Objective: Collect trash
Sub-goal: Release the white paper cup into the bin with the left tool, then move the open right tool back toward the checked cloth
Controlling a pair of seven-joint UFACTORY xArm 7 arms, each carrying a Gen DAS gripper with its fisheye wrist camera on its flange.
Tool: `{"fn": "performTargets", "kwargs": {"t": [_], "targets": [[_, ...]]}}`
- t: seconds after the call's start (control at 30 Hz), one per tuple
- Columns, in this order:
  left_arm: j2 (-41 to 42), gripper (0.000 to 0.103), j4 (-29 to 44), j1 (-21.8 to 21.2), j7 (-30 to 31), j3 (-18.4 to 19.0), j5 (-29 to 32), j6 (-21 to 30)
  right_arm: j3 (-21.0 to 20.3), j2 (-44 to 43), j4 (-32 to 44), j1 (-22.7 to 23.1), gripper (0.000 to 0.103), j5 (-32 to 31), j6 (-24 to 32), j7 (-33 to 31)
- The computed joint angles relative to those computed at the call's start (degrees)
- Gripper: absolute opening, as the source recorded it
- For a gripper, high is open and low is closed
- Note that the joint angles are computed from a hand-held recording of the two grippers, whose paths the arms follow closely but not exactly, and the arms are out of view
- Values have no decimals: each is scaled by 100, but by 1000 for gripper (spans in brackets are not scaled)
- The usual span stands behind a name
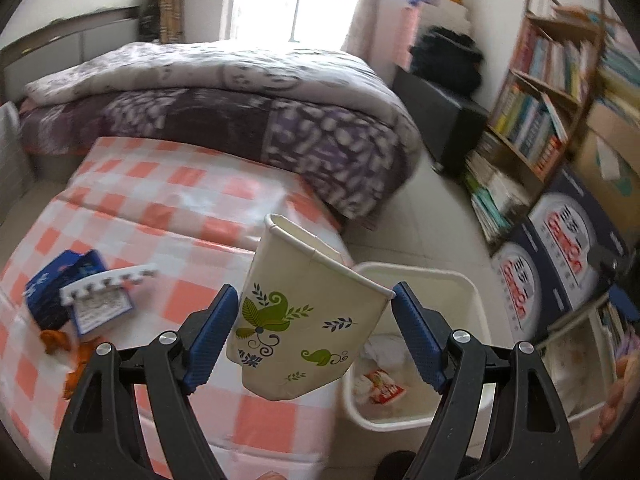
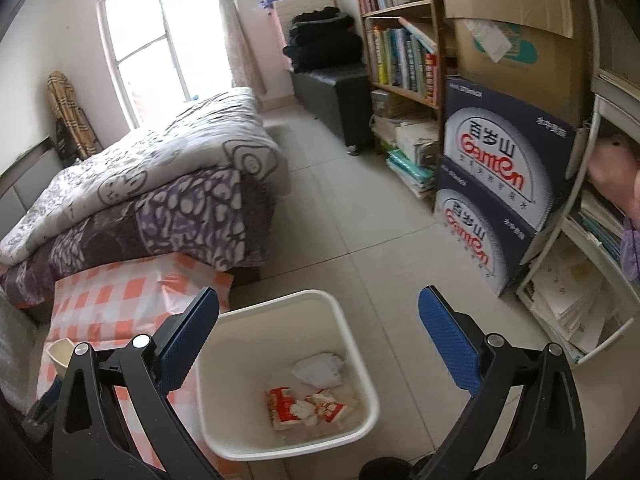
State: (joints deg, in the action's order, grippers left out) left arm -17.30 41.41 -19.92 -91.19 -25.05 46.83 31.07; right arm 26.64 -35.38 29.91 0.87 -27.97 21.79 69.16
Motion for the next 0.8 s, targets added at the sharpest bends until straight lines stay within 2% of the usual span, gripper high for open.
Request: {"fn": "performTargets", "kwargs": {"t": [0.1, 0.3, 0.33, 0.4, 0.6, 0.8], "targets": [[537, 79, 383, -43, -81, -91, 299, -100, -133, -178, -172, -12, 96, -10, 52, -87], [1333, 86, 938, -449, -314, 141, 913, -389, -288, -438, -416, -91, 96, 84, 99, -249], [1414, 91, 996, -526, -334, 189, 994, -404, -301, -460, -436, -112, 96, 102, 87, -266], [1509, 92, 1078, -687, -318, 293, 1060, -358, -324, -489, -462, -135, 96, 150, 58, -306], [1460, 92, 997, -1059, 31, 628, 768, -244, -222, -455, -398, -106, 96, 293, -1, -347], [924, 92, 519, -973, 375, 668, 131, 43, -24, -167, -153, 20, 96, 348, 14, -332]]}}
